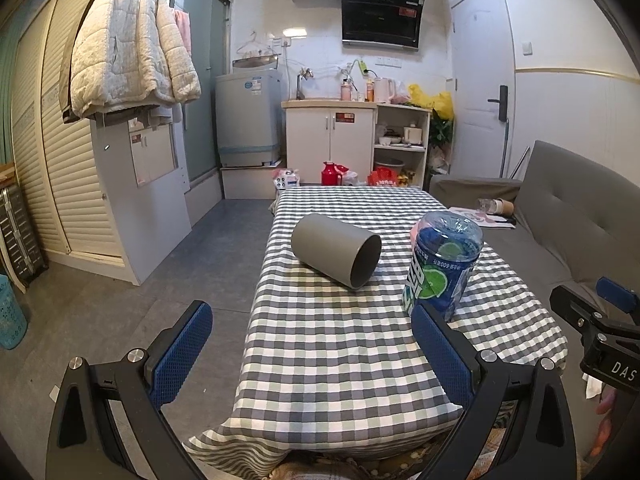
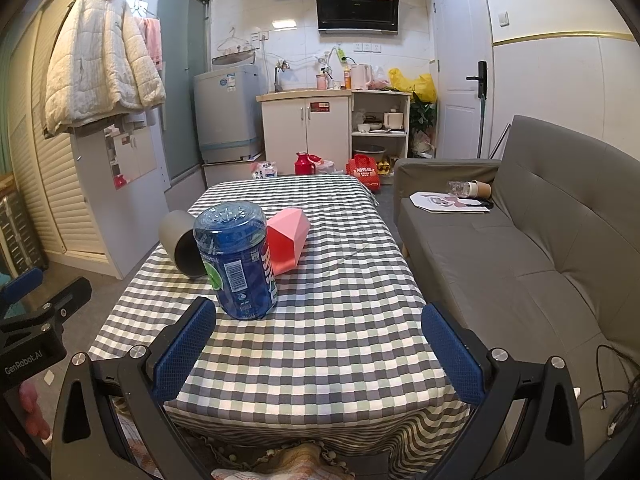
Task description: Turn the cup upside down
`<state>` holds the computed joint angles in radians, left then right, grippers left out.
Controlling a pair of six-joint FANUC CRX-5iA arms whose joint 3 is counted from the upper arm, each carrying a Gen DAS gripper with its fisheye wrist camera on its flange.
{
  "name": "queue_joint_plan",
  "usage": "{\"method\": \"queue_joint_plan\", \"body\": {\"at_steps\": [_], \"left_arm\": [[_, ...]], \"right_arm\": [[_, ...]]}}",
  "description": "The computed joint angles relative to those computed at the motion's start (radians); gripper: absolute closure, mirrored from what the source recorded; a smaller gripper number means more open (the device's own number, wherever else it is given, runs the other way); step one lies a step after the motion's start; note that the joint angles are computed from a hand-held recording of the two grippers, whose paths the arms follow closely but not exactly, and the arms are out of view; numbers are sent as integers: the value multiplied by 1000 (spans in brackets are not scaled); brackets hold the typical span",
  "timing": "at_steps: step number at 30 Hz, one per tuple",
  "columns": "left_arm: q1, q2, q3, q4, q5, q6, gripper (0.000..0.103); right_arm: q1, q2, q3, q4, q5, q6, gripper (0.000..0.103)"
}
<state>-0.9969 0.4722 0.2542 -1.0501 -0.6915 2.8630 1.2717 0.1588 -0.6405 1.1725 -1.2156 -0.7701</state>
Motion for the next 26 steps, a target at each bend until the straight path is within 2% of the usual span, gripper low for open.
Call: {"method": "queue_joint_plan", "body": {"at_steps": [26], "left_arm": [[1,-2,-2,2,4,-3,0]], "right_arm": [[-3,1,3,-13,8,10,0]]}}
